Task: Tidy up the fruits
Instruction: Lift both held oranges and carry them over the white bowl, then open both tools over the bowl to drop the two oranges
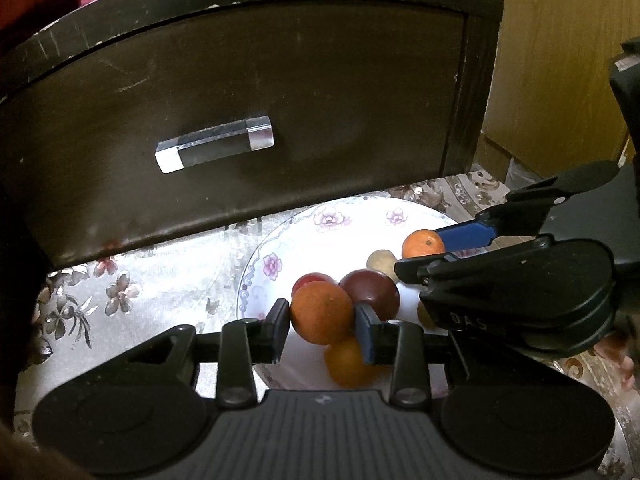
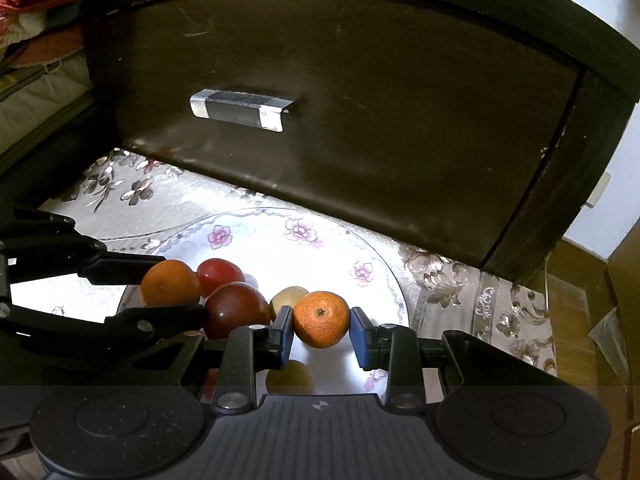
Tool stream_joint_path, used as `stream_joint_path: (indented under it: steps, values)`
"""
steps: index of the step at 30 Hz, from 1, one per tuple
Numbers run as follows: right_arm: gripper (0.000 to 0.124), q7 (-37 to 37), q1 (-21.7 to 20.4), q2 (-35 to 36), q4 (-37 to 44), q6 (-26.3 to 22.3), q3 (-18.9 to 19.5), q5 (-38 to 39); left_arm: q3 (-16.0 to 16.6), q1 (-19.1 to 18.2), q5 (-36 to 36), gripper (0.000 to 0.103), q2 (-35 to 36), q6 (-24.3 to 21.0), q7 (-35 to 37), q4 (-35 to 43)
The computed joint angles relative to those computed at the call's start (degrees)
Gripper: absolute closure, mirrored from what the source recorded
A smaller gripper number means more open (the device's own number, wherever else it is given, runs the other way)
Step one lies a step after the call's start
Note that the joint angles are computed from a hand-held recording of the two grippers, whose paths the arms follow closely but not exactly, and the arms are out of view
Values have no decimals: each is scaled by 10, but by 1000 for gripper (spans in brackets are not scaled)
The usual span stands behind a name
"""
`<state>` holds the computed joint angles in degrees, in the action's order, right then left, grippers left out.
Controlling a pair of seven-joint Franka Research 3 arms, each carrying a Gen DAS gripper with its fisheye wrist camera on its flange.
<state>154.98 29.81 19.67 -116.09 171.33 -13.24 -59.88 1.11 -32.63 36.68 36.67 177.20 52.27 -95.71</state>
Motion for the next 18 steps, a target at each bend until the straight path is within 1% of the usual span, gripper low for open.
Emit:
stream_joint_path:
  steps: [2, 4, 7, 13, 18]
  values:
    - [96, 1, 0, -1, -1, -2, 0, 1, 11, -8, 3, 57, 0, 1, -8, 0]
    - [96, 1, 0, -1, -2, -3, 0, 2, 8, -5, 3, 56, 0, 1, -8, -1]
    - [96, -1, -1, -2, -2, -3, 1, 3, 12, -8, 5, 56, -1, 0, -13, -2]
    - [93, 22, 2, -4, 0, -6, -3, -23, 17, -14, 14, 56, -7, -6, -23, -7]
    - [92, 40, -6, -12, -3, -8, 5, -41, 23, -19, 27, 56, -15, -3, -38, -13]
